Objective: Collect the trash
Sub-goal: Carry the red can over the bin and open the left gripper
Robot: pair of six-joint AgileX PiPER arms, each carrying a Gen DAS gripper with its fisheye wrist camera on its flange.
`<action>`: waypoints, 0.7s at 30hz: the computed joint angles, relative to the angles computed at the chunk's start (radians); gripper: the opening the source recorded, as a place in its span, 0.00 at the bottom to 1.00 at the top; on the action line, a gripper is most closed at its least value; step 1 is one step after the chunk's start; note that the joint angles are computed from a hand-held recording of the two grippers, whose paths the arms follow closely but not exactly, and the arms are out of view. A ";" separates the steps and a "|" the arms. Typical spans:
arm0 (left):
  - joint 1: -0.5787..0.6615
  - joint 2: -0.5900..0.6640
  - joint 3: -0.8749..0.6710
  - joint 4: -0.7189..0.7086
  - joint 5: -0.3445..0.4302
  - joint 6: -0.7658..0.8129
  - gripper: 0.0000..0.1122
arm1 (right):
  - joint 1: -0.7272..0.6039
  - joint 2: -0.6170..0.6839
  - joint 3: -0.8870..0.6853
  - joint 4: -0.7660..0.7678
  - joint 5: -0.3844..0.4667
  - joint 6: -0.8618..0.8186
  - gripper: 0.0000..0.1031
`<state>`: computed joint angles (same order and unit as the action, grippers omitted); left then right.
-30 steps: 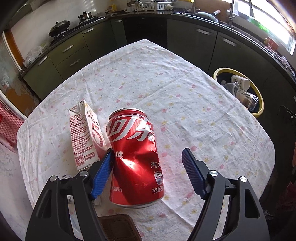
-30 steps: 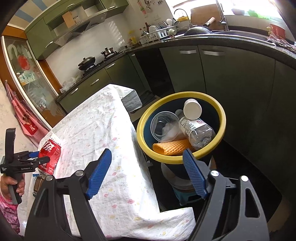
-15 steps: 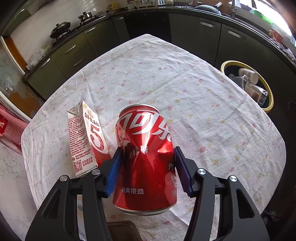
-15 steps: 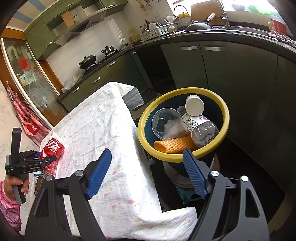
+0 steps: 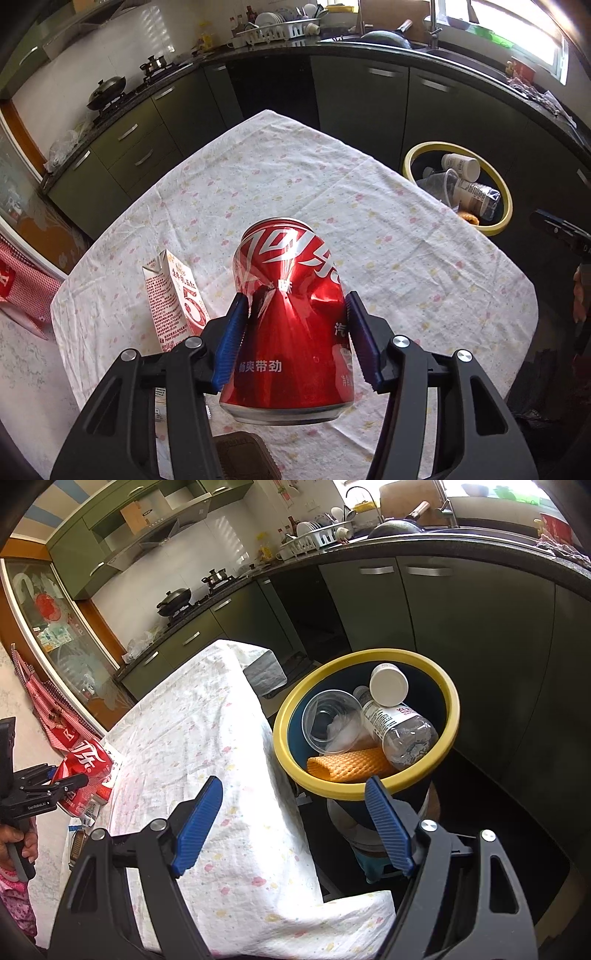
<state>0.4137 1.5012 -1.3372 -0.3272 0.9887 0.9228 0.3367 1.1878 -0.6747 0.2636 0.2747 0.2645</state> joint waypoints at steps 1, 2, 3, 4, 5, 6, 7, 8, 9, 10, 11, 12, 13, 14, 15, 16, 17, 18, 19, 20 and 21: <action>-0.009 -0.006 -0.005 -0.005 0.006 -0.003 0.48 | -0.002 0.001 0.001 0.017 0.000 -0.017 0.73; -0.016 -0.011 -0.012 -0.013 0.013 -0.002 0.48 | -0.004 0.002 0.001 0.025 0.000 -0.026 0.73; -0.026 -0.012 -0.022 -0.020 0.024 -0.004 0.48 | -0.006 0.001 0.002 0.025 0.000 -0.027 0.73; -0.037 -0.011 -0.037 -0.029 0.041 -0.006 0.48 | -0.012 -0.001 0.004 0.035 -0.001 -0.038 0.73; -0.050 -0.009 -0.052 -0.035 0.057 -0.011 0.48 | -0.017 -0.006 0.006 0.033 0.002 -0.037 0.73; -0.069 -0.007 -0.066 -0.040 0.070 -0.018 0.48 | -0.024 -0.016 0.009 0.013 0.007 -0.021 0.73; -0.095 -0.005 -0.076 -0.042 0.075 -0.030 0.48 | -0.031 -0.027 0.012 -0.016 0.011 0.005 0.73; -0.122 -0.002 -0.087 -0.046 0.084 -0.038 0.48 | -0.042 -0.042 0.017 -0.041 0.016 0.028 0.73; -0.156 0.002 -0.098 -0.047 0.091 -0.046 0.48 | -0.057 -0.060 0.025 -0.059 0.020 0.043 0.73; -0.196 0.004 -0.103 -0.042 0.089 -0.062 0.48 | -0.075 -0.075 0.033 -0.070 0.022 0.052 0.73; -0.237 0.013 -0.113 -0.035 0.087 -0.078 0.48 | -0.094 -0.092 0.043 -0.077 0.025 0.057 0.73; -0.284 0.026 -0.127 -0.026 0.084 -0.097 0.48 | -0.116 -0.108 0.054 -0.079 0.027 0.057 0.73; -0.327 0.039 -0.139 -0.021 0.079 -0.115 0.48 | -0.141 -0.121 0.064 -0.058 0.029 0.032 0.73; -0.373 0.057 -0.152 -0.015 0.070 -0.138 0.47 | -0.172 -0.130 0.074 -0.006 0.032 -0.026 0.73; -0.415 0.077 -0.169 -0.010 0.062 -0.162 0.47 | -0.205 -0.136 0.084 0.057 0.035 -0.095 0.73; -0.456 0.108 -0.197 -0.014 0.062 -0.180 0.47 | -0.237 -0.138 0.092 0.117 0.041 -0.162 0.73; -0.490 0.139 -0.224 -0.019 0.061 -0.193 0.47 | -0.268 -0.138 0.100 0.175 0.047 -0.226 0.73; -0.530 0.173 -0.254 -0.013 0.057 -0.217 0.47 | -0.298 -0.134 0.106 0.238 0.054 -0.298 0.73; -0.569 0.207 -0.282 -0.005 0.049 -0.242 0.47 | -0.325 -0.133 0.113 0.289 0.060 -0.358 0.73; -0.601 0.242 -0.311 -0.001 0.040 -0.260 0.47 | -0.346 -0.130 0.120 0.327 0.064 -0.402 0.73; -0.636 0.279 -0.340 0.008 0.028 -0.283 0.47 | -0.367 -0.127 0.125 0.369 0.068 -0.449 0.73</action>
<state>-0.2220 1.7801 -1.6772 -0.3194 1.0166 0.6398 -0.0302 1.0613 -0.5493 0.6321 0.3426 -0.1843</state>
